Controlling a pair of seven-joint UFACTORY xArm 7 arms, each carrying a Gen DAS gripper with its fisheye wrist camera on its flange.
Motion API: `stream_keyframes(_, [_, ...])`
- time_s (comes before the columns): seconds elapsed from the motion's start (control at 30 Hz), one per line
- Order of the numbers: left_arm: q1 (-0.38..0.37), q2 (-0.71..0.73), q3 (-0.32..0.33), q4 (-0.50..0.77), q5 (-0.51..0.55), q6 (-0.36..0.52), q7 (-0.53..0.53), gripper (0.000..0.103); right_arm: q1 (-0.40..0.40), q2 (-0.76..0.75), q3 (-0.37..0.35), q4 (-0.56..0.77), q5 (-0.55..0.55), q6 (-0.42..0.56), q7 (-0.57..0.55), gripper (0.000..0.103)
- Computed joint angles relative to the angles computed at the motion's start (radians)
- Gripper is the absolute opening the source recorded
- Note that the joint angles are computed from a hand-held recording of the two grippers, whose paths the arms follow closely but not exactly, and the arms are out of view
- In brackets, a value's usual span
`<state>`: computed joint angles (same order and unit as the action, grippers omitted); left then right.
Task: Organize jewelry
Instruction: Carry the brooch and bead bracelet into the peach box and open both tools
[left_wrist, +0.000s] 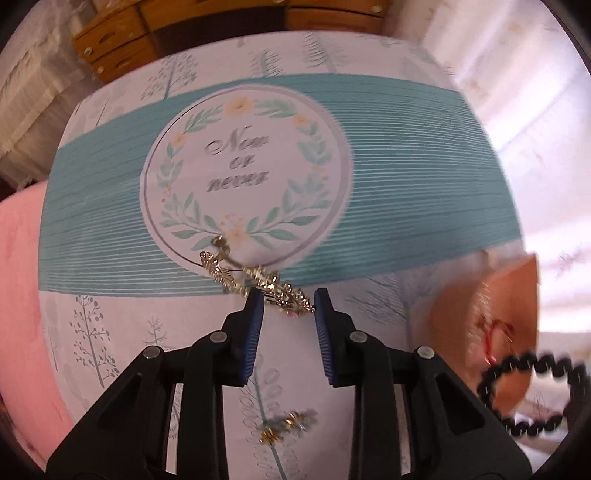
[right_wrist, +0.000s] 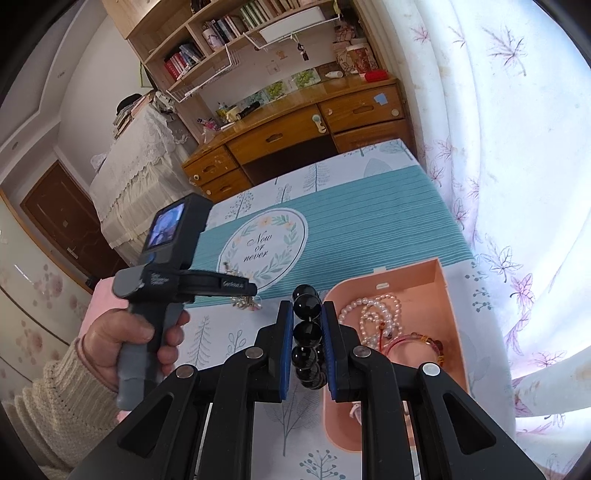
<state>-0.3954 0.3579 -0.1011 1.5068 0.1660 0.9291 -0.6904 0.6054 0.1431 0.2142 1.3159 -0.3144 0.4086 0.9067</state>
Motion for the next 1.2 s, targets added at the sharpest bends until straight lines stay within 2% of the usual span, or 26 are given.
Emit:
stream_keyframes(0.13, [-0.017, -0.055, -0.04, -0.003, -0.027, -0.022, 0.072, 0.025, -0.015, -0.068, -0.007, -0.056, -0.028, 0.004, 0.043, 0.014])
stream_keyframes(0.3, [-0.065, -0.054, -0.078, 0.063, -0.064, -0.02, 0.133, 0.025, -0.06, -0.138, 0.009, -0.133, -0.039, 0.042, 0.091, 0.015])
stream_keyframes(0.43, [-0.108, -0.019, -0.097, 0.126, -0.091, -0.022, 0.179, 0.025, -0.09, -0.164, 0.026, -0.193, 0.044, 0.048, 0.048, 0.015])
stream_keyframes(0.57, [-0.137, 0.041, -0.107, 0.206, -0.137, -0.018, 0.218, 0.025, -0.099, -0.176, 0.032, -0.266, 0.211, -0.015, -0.064, 0.015])
stream_keyframes(0.67, [-0.154, 0.097, -0.105, 0.272, -0.169, -0.005, 0.224, 0.025, -0.109, -0.178, 0.037, -0.296, 0.206, -0.018, -0.047, 0.015])
stream_keyframes(0.8, [-0.178, 0.16, -0.089, 0.341, -0.174, 0.002, 0.217, 0.025, -0.123, -0.178, 0.041, -0.311, 0.142, 0.034, 0.017, 0.016])
stream_keyframes(0.9, [-0.176, 0.202, -0.081, 0.372, -0.19, 0.003, 0.215, 0.025, -0.124, -0.191, 0.03, -0.353, 0.248, -0.007, -0.041, 0.025])
stream_keyframes(1.0, [-0.172, 0.232, -0.074, 0.398, -0.2, 0.024, 0.211, 0.027, -0.132, -0.195, 0.034, -0.361, 0.225, -0.012, -0.03, 0.027])
stream_keyframes(1.07, [-0.172, 0.243, -0.071, 0.409, -0.205, 0.037, 0.206, 0.034, -0.133, -0.198, 0.038, -0.358, 0.211, -0.003, -0.025, 0.027])
stream_keyframes(1.1, [-0.167, 0.246, -0.075, 0.408, -0.215, 0.036, 0.21, 0.044, -0.133, -0.198, 0.037, -0.359, 0.216, -0.007, -0.032, 0.028])
stream_keyframes(1.13, [-0.164, 0.247, -0.079, 0.405, -0.225, 0.031, 0.211, 0.049, -0.134, -0.191, 0.037, -0.352, 0.218, -0.009, -0.04, 0.028])
stream_keyframes(1.2, [-0.162, 0.246, -0.082, 0.395, -0.236, 0.0, 0.213, 0.051, -0.134, -0.187, 0.038, -0.347, 0.209, -0.01, -0.037, 0.028])
